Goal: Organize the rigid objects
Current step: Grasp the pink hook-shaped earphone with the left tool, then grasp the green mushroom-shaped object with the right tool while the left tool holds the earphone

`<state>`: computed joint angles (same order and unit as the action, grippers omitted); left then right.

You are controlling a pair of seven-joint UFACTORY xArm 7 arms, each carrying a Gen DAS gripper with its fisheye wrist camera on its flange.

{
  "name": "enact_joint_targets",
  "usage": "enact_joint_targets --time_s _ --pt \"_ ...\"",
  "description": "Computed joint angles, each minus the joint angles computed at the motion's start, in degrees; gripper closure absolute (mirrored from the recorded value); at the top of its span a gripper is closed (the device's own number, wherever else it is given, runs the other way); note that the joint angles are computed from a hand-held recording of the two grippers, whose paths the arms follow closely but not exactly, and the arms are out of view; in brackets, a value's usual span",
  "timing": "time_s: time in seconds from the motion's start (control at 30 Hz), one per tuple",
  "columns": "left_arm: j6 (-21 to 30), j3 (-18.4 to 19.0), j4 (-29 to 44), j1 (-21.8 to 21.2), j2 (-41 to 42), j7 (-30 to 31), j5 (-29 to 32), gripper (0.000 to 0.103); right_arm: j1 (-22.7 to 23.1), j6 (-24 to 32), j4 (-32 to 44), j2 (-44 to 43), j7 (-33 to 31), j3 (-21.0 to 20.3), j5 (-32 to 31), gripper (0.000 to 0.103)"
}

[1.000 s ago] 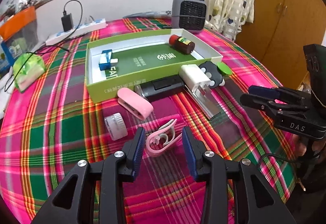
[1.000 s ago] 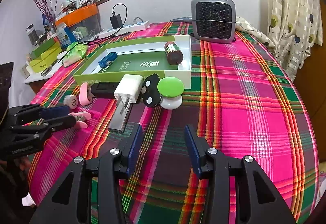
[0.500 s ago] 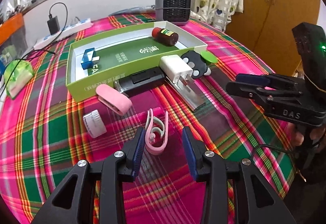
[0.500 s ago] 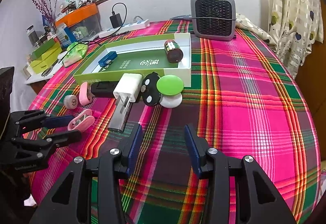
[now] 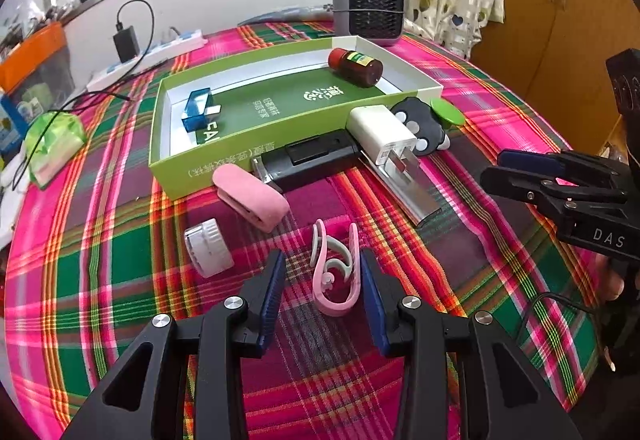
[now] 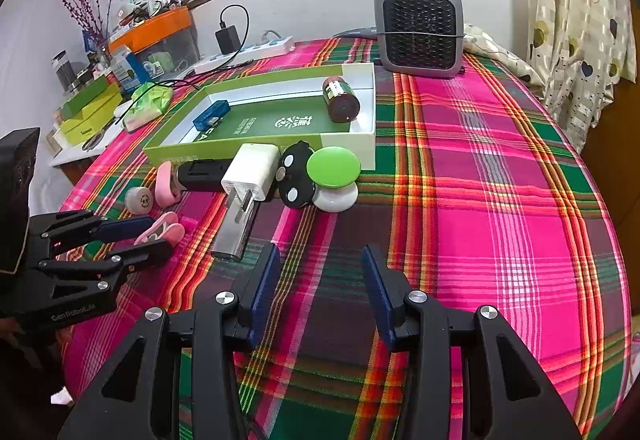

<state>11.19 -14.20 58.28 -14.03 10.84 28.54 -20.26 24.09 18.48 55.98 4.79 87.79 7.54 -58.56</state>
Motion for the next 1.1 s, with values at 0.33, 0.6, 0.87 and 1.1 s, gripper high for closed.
enact_joint_targets --time_s 0.33,0.6,0.87,1.1 --pt "-0.32 -0.57 0.30 0.25 0.32 0.01 -1.05 0.078 0.00 0.14 0.40 0.62 -2.29 -0.39 2.27 0.059" --pt "-0.77 -0.18 0.03 0.15 0.14 -0.77 -0.93 0.081 0.08 0.33 0.63 0.91 -3.91 -0.57 3.85 0.059" --pt "-1.55 0.50 -0.15 0.00 0.08 -3.13 0.28 0.081 0.26 1.24 1.88 1.56 -4.47 -1.14 3.84 0.059" --pt "-1.45 0.01 0.16 0.60 0.46 -3.71 0.39 0.081 -0.12 -0.24 3.74 2.72 -0.99 -2.48 0.77 0.059"
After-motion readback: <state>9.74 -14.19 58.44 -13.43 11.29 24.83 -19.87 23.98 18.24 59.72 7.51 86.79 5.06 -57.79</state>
